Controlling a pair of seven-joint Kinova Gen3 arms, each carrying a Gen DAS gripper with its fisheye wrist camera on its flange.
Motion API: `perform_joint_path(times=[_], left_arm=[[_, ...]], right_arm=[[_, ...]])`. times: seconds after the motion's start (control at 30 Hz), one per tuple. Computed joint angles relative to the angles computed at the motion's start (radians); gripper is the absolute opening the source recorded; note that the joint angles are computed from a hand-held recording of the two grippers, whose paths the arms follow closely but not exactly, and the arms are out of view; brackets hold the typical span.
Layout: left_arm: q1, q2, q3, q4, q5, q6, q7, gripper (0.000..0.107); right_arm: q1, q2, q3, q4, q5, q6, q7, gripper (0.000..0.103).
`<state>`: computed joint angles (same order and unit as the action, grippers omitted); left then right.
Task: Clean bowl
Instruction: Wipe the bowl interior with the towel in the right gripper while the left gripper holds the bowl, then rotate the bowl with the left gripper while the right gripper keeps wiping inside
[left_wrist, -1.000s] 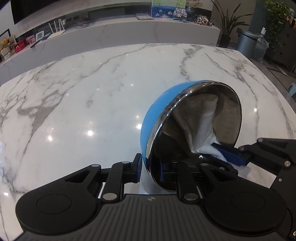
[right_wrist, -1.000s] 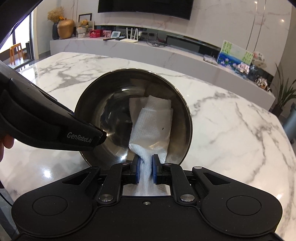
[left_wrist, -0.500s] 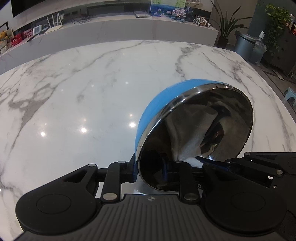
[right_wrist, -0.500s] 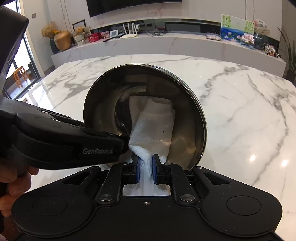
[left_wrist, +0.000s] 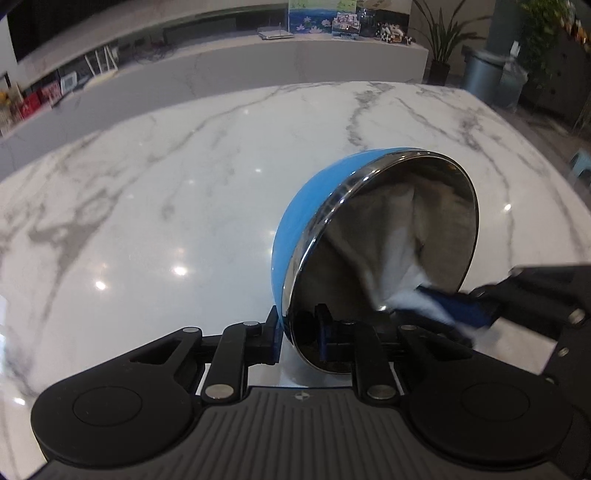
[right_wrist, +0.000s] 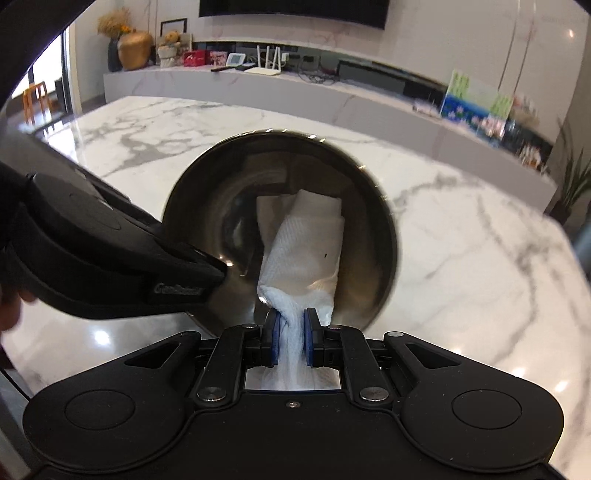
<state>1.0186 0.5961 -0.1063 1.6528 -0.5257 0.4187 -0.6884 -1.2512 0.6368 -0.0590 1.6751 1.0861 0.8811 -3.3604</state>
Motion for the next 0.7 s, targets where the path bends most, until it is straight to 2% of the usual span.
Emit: perform_joint_path(times=[0.1,0.2,0.33,0.43,0.7], left_arm=[[-0.049,-0.005,0.049,-0.012,0.038,0.018,-0.035,0.016],[-0.136,-0.015,0.123,-0.013,0.117,0.018,-0.096,0.016],[-0.262,-0.014,0.220,-0.022,0.252,0.031,-0.213,0.015],[-0.295,-0.009,0.242,-0.041,0.315,0.059,-0.277,0.015],[-0.309,0.010,0.243,-0.110,0.385,0.152,-0.373,0.015]], right_arm=[[-0.012,0.006,0.002,-0.005,0.006,0.041,0.030,0.010],[-0.003,0.001,-0.005,0.001,0.014,0.042,0.058,0.011],[0.018,-0.030,-0.009,0.053,0.072,-0.026,0.047,0.011],[0.038,-0.033,-0.018,0.056,0.098,-0.050,0.079,0.012],[0.077,-0.037,-0.019,0.059,0.141,-0.117,0.164,0.012]])
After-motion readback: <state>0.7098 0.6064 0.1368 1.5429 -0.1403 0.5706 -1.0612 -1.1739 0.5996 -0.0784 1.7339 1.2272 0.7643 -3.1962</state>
